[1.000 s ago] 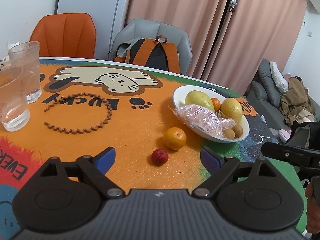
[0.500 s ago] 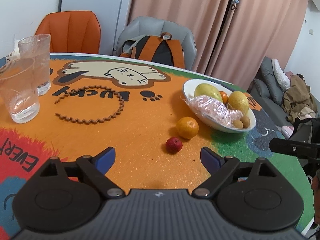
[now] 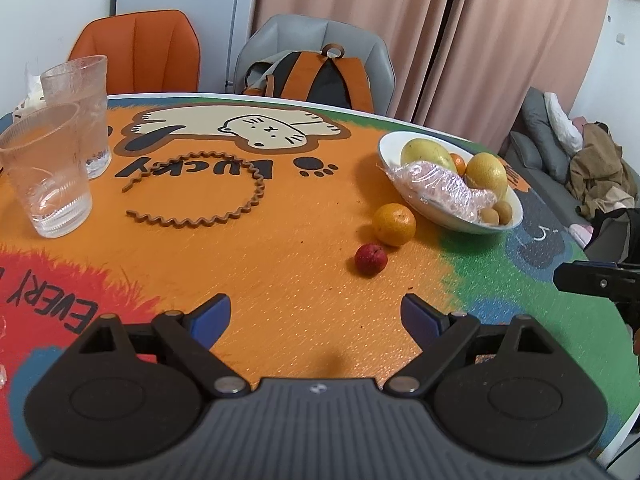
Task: Organize fruits
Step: 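Lower the left tool onto the small red fruit and close on it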
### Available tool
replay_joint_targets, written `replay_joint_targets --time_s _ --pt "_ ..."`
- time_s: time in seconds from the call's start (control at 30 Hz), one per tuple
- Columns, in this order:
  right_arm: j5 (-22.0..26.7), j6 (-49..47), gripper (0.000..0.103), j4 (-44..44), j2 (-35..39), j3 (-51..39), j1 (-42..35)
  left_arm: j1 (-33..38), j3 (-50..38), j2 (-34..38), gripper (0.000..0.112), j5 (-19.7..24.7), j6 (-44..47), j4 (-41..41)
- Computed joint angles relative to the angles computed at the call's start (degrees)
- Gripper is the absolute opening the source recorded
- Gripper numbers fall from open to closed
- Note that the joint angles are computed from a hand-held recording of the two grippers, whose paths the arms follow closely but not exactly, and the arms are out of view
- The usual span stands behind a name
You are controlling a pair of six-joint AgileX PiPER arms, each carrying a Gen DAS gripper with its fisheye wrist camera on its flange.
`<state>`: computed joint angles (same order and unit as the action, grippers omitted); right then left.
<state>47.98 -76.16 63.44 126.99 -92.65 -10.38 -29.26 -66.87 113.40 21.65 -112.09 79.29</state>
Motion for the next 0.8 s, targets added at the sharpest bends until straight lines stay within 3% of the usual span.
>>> replay_joint_targets --time_s 0.8 --pt "-0.7 -0.8 0.101 0.0 4.2 -3.2 2.2 1.7 -10.0 7.7 0.089 -1.9 10.0 -8.4"
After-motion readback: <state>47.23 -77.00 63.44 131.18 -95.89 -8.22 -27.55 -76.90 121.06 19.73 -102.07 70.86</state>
